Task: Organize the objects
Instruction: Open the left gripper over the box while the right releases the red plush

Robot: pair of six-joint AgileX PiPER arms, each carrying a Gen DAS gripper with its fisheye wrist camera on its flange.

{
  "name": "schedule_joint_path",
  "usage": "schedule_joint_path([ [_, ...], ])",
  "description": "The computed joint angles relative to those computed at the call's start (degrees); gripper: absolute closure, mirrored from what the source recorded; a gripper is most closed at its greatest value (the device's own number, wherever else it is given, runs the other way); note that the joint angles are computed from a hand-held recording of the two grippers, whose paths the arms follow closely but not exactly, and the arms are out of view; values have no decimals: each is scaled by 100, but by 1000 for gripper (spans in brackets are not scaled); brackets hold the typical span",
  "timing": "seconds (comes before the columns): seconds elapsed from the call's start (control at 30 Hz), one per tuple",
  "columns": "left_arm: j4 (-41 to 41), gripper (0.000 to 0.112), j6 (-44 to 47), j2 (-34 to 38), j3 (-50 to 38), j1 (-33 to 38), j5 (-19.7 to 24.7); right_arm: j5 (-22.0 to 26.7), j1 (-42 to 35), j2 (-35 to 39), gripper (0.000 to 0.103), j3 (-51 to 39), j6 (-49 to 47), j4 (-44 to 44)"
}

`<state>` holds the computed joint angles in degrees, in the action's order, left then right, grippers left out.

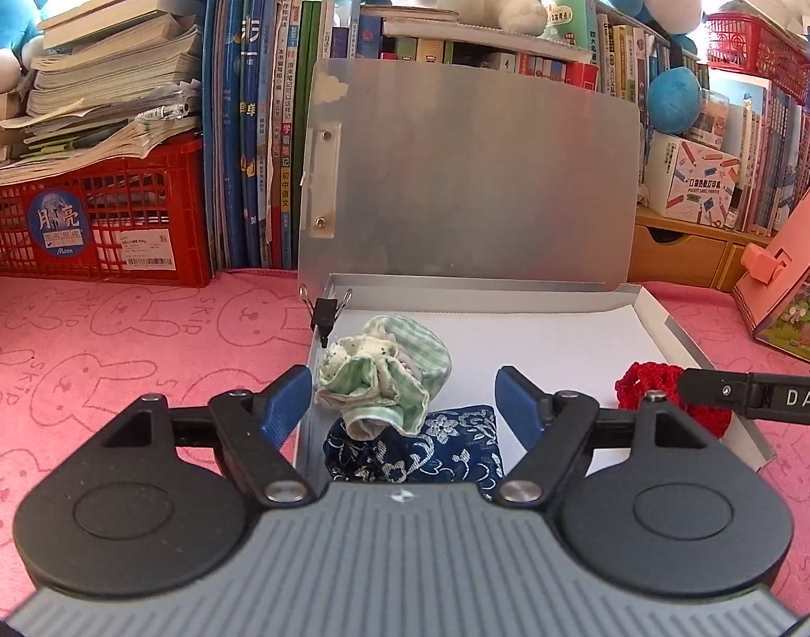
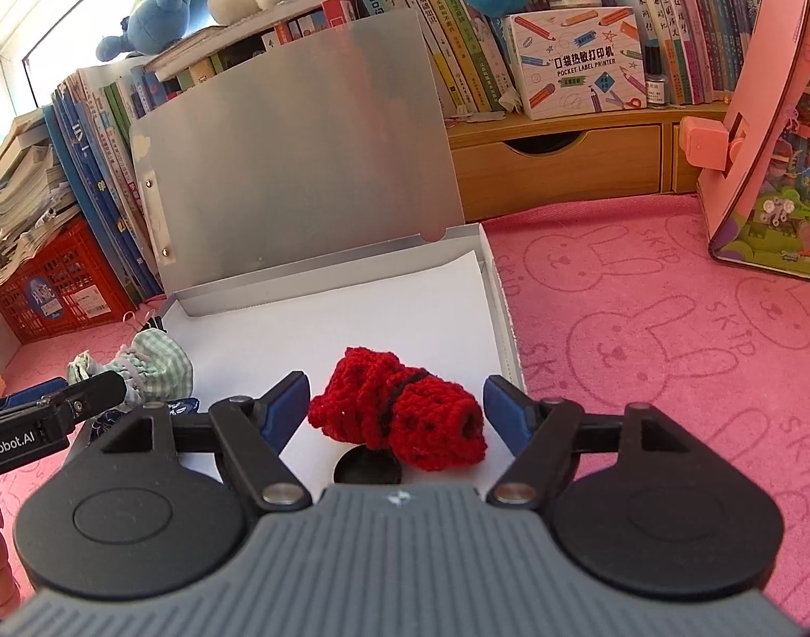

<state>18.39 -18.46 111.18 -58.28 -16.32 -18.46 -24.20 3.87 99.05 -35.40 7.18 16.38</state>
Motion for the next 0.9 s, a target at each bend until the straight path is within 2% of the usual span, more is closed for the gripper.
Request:
schedule_joint_path([
  [0.17,359,31,-300,-507,574,83,-120,-168,204,-572,21,511,-339,309],
  [0.43,669,28,-281,-1635,1898,182,-488,-593,1054,-1747,20,1566,-1410,1471],
  [0.67,1012,26,-381,-2456,2958,310,-904,-1282,2495,-2532,20,2318,-2691,3352],
  [0.9,1795,26,-796,-3023,3936,799,-1438,-2244,4204,-2800,19,2767,-3386,5097],
])
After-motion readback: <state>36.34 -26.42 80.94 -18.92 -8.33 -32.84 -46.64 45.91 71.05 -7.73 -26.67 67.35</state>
